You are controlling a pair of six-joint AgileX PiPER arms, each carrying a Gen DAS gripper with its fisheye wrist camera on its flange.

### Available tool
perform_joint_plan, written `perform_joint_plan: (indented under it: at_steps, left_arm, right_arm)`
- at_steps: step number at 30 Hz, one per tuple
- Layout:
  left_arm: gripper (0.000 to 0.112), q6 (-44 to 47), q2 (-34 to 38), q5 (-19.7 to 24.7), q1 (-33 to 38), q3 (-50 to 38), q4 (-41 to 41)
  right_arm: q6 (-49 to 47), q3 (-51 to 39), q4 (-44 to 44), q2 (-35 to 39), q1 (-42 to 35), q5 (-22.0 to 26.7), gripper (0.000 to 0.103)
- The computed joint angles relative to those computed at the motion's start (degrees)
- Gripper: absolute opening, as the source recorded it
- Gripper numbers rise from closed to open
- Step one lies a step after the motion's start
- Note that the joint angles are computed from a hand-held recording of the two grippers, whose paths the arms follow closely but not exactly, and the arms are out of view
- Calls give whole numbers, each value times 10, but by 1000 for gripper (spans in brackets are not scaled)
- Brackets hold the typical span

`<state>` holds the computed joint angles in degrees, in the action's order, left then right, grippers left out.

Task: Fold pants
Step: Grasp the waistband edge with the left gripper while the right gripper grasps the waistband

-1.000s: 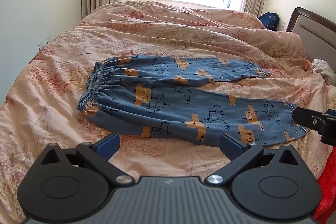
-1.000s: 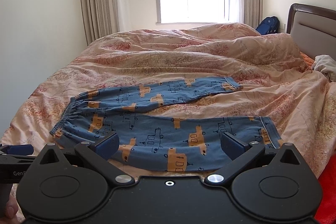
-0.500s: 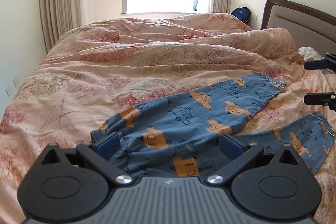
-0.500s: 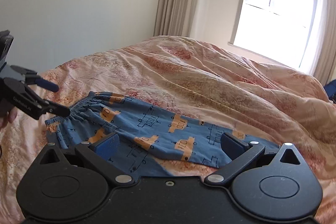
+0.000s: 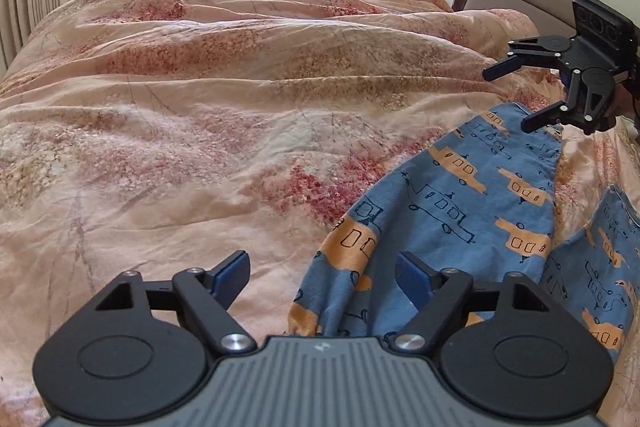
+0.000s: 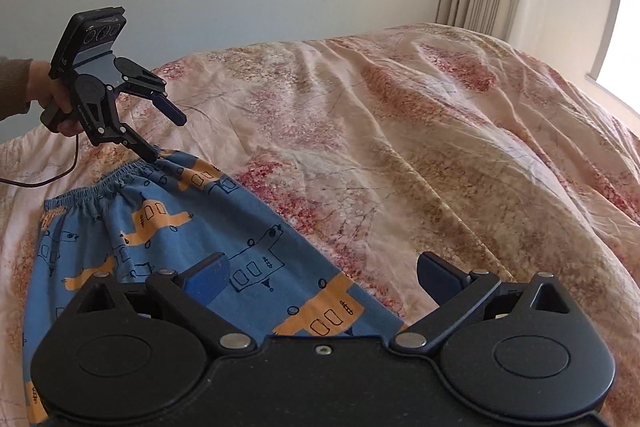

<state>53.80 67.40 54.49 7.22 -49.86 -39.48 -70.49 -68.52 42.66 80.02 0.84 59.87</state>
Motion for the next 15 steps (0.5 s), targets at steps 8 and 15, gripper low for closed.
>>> perform_joint_plan:
  at_steps: [8,15]
  left_arm:
    - [28,60,98,64,3,-45,-9]
    - [9,83,103,66,5,-39,-3]
  right_arm:
    - [-25,-123,-22,179,16,36,57]
    - [-17,-162,-94,250,44,46,40]
